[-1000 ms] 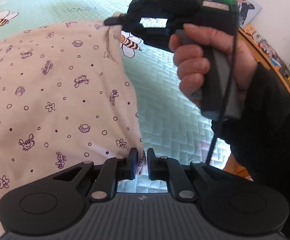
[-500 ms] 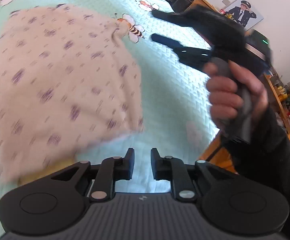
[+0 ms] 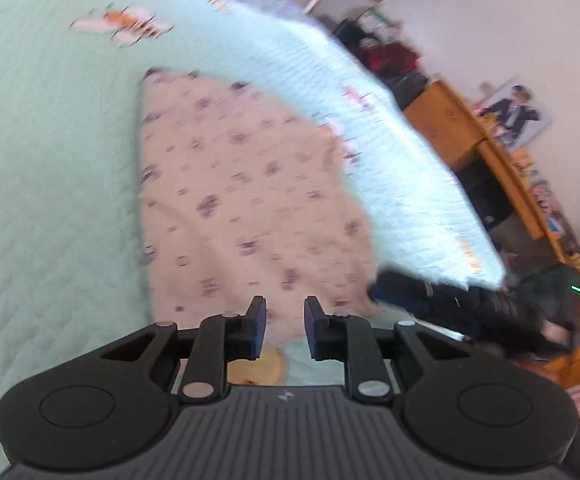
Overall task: Fold clothes
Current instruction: 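Move the open right gripper to the purple lace edge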
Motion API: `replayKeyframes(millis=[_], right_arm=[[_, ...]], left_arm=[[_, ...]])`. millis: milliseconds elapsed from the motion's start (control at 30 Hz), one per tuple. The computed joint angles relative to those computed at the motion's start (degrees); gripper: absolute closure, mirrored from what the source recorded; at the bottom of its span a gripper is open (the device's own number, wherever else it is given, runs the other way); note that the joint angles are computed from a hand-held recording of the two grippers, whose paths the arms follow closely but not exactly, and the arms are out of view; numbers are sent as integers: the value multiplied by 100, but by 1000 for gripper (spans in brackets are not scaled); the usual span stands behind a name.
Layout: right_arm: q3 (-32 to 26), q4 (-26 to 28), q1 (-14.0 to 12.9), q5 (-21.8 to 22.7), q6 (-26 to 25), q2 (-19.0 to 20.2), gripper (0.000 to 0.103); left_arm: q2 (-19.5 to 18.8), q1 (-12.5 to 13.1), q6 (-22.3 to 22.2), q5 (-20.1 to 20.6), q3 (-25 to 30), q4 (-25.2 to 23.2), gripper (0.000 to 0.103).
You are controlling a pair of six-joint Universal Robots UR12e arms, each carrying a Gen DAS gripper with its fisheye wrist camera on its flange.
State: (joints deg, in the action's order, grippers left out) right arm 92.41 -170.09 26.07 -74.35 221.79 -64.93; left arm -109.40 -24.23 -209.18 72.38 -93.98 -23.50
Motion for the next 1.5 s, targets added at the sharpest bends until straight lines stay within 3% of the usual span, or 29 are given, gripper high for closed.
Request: replayKeyframes(millis=[33, 67, 100, 167, 233, 367, 433, 467, 567, 667, 733, 867, 900, 967, 1067, 1167, 1233, 1267, 1300, 1367, 1433, 1500], right_arm=[[-93, 349, 35, -16, -201, 15, 56], [-58, 458, 43, -149, -161, -13, 72], [61, 328, 8, -182, 118, -86, 79], [283, 40, -42, -291, 624, -224, 72], [348, -274, 20, -499, 439, -288, 63], [176, -681, 99, -459, 336, -56, 39], [85, -371, 98, -564, 373, 9, 39], [87, -155, 94, -780, 460, -19, 40], [352, -173, 148, -1534, 935, -306, 39], [257, -915, 129, -1324, 471, -244, 39], [-98, -940, 110, -1085, 68, -19, 39], [-970, -733, -55, -304, 123, 678, 39], [-1120, -515, -104, -224, 117, 795, 39], [-1139, -173, -163, -638, 59, 849, 42], [-664, -872, -233, -1458, 938, 643, 40], [-599, -1631, -270, -1010, 932, 674, 36], [-867, -1448, -290, -379, 715, 829, 32], [-1041, -1175, -271, -245, 560, 895, 32], [-1205, -661, -252, -351, 310, 923, 32], [-1264, -110, -227, -1078, 528, 913, 32], [-1205, -518, -204, -1230, 1044, 850, 32], [-1267, -819, -153, -1050, 719, 832, 27]], left_arm=[[34, -2, 24, 67, -11, -245, 82], [106, 6, 7, 110, -101, -335, 83], [187, 40, -64, 47, -250, -219, 83], [298, 100, -222, -67, -437, -84, 83], [333, 106, -220, -33, -468, -5, 83], [297, 56, -15, 42, -365, 260, 83], [272, 25, 167, 106, -306, 344, 80], [272, 20, 160, 142, -298, 355, 80], [244, 53, 34, 68, -315, 552, 80], [24, 51, 8, -18, -79, 604, 80], [-172, 47, -32, -86, 130, 642, 78], [-423, 43, -155, 174, 395, 341, 78], [-405, 52, -204, 322, 371, 207, 85], [-296, 156, -474, 208, 142, 342, 91], [-158, 236, -598, 164, -81, 586, 90], [-222, 211, -641, 141, 16, 890, 85], [-340, 142, -317, 165, 252, 944, 80], [-379, 101, -122, 274, 394, 745, 77], [-394, 91, -119, 352, 472, 522, 77], [-386, 110, -300, 395, 487, 360, 79], [-291, 175, -456, 254, 249, 719, 77], [-203, 200, -533, 266, 83, 823, 76]])
